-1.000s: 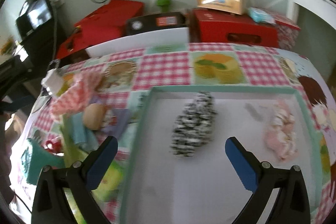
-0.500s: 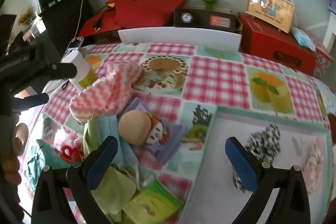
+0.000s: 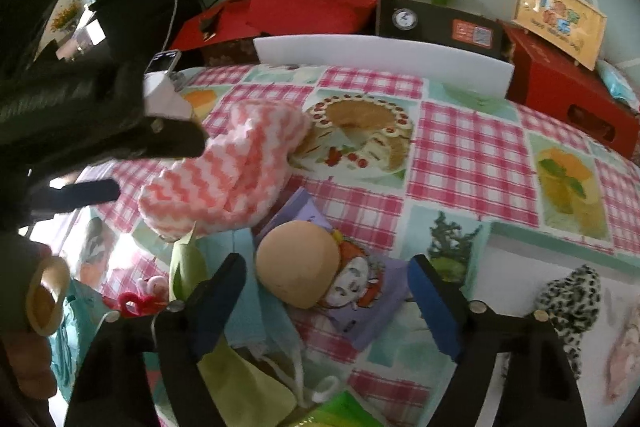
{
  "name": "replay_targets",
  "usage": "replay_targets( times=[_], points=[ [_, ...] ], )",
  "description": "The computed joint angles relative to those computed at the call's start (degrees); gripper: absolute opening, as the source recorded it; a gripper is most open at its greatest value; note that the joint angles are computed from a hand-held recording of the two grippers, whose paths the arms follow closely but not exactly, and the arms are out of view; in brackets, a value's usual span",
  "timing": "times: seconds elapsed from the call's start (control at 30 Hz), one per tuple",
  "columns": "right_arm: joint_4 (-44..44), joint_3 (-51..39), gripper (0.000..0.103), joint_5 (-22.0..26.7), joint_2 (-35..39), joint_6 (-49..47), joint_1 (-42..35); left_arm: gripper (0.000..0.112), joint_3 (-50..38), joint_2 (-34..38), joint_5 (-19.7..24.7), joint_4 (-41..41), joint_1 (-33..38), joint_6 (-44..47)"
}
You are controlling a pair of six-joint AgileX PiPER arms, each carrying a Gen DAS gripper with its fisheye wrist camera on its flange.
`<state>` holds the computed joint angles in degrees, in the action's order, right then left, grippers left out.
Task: Organize soft objects
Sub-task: 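Grasp the beige round sponge with the right tool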
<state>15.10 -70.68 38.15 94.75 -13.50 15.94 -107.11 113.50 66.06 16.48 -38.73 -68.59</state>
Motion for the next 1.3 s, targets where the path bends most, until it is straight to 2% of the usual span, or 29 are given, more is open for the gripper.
replay_targets(
  times=[0.17,0.43,0.57,0.73,0.9,1.13,1.3],
  points=[
    [0.76,0.40,0.071,-0.29,0.83,-0.60,1.17,0.101,0.98,-0.07,-1.03,-0.55,0.05,0.07],
    [-9.27,2.20,0.071,-3.01,1.12,6.44,4.89,0.101,3.45,-0.31,-2.86,-1.38,0.56,-0.60],
    [-10.75,2.90,0.060,-4.29,0.76,7.67,5.03,0.101,3.53,-0.12,-3.24,-1.14,0.34,-0.72],
    [-10.71,3.46,0.050,-4.96,0.37,7.15,4.89,0.101,3.93,0.02,-3.92,-1.06,0.37,-0.73],
    [-6.11,3.50,0.048,-4.71,0.33,3.09,3.06,0.101,3.75,0.14,-3.96,-0.61,0.20,-0.47],
    [-4.73,3.15,0.048,-3.11,-0.19,1.85,0.97,0.100,3.66,0.11,-3.57,0.29,0.05,-0.54],
    [-2.64,2.97,0.048,-2.14,-1.48,0.14,-1.17,0.095,1.83,1.28,-2.27,0.42,-0.19,0.27]
  ],
)
